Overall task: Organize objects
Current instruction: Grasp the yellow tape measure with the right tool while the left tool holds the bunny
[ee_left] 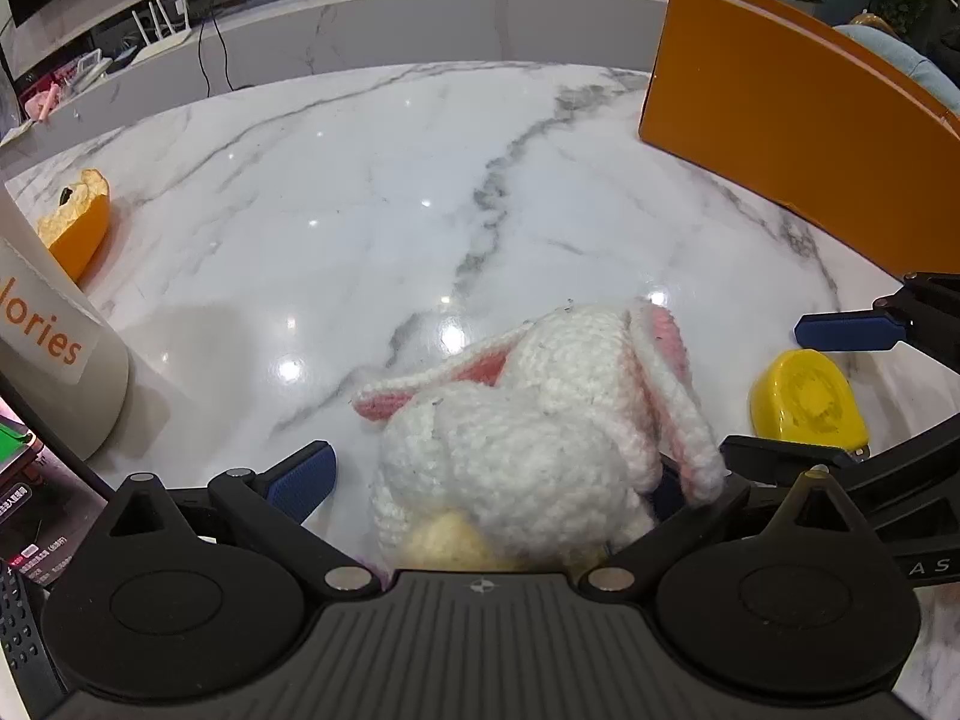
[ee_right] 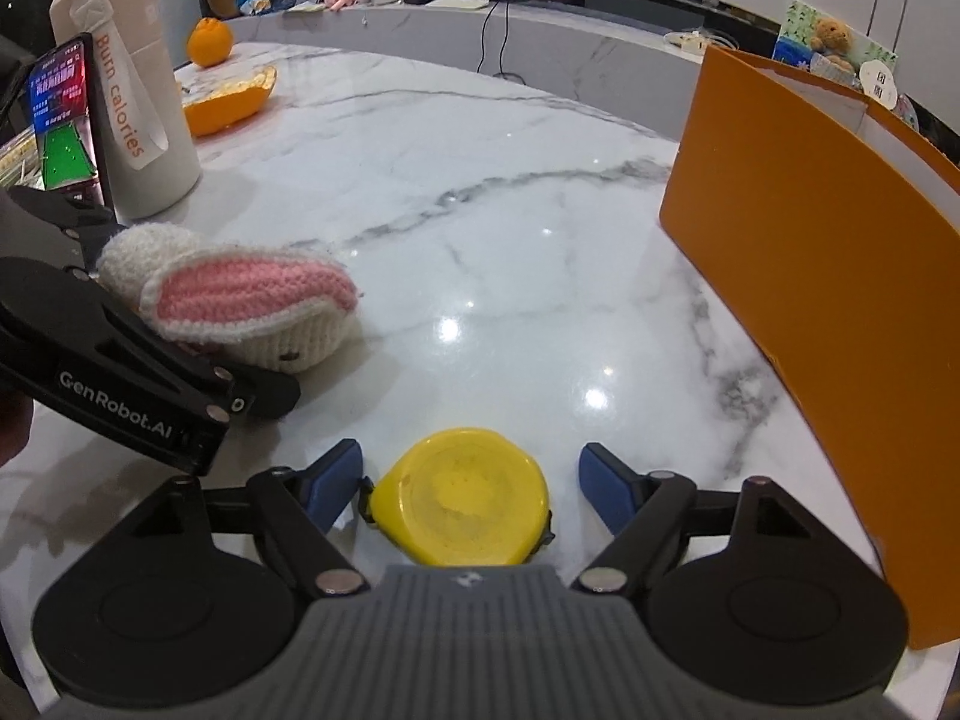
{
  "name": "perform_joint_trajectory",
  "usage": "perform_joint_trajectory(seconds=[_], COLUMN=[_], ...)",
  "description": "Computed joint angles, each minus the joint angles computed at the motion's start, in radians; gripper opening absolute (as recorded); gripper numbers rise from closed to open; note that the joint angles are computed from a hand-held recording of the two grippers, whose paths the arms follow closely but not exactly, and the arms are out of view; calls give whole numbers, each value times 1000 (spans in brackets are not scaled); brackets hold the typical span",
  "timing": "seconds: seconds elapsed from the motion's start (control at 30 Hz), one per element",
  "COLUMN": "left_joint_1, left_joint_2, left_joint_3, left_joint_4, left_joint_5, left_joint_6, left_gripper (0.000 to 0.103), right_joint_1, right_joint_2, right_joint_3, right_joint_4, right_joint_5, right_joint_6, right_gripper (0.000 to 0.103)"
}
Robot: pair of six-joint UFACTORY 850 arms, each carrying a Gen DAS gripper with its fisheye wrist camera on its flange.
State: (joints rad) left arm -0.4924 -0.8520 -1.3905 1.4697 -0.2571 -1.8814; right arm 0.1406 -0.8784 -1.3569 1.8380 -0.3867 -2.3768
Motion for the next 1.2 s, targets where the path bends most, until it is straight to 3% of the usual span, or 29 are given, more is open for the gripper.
perform_joint_trajectory(seconds=[0.2, 0.3, 0.4, 0.53, 0.6, 0.67, 0.83, 1.2], left_joint_1=[3, 7, 5, 1, 0, 2, 8, 13], left_joint_2=[-3, 0, 4, 7, 6, 3, 7, 18], left_joint_3=[-11, -1, 14, 38, 41, 29, 13, 21], left_joint_4=[-44, 58, 200, 449, 496, 454, 341, 378], left_joint_5=[6, 18, 17, -11, -26, -15, 27, 79], left_joint_6=[54, -26, -152, -395, -448, -407, -263, -301], left_gripper=[103, 103, 103, 103, 103, 103, 92, 89], right_joint_1=[6, 7, 7, 8, 8, 8, 7, 3], right_joint_2=[-1, 0, 5, 6, 6, 6, 5, 1], right_joint_3=[-11, -13, -8, -9, -9, -11, -14, -32], right_joint_4=[-46, -73, -75, -84, -89, -97, -119, -161], right_joint_5=[18, 22, 12, 14, 14, 15, 15, 43], right_joint_6=[56, 77, 66, 71, 78, 89, 112, 171], right_gripper=[82, 79, 64, 63, 63, 63, 63, 63])
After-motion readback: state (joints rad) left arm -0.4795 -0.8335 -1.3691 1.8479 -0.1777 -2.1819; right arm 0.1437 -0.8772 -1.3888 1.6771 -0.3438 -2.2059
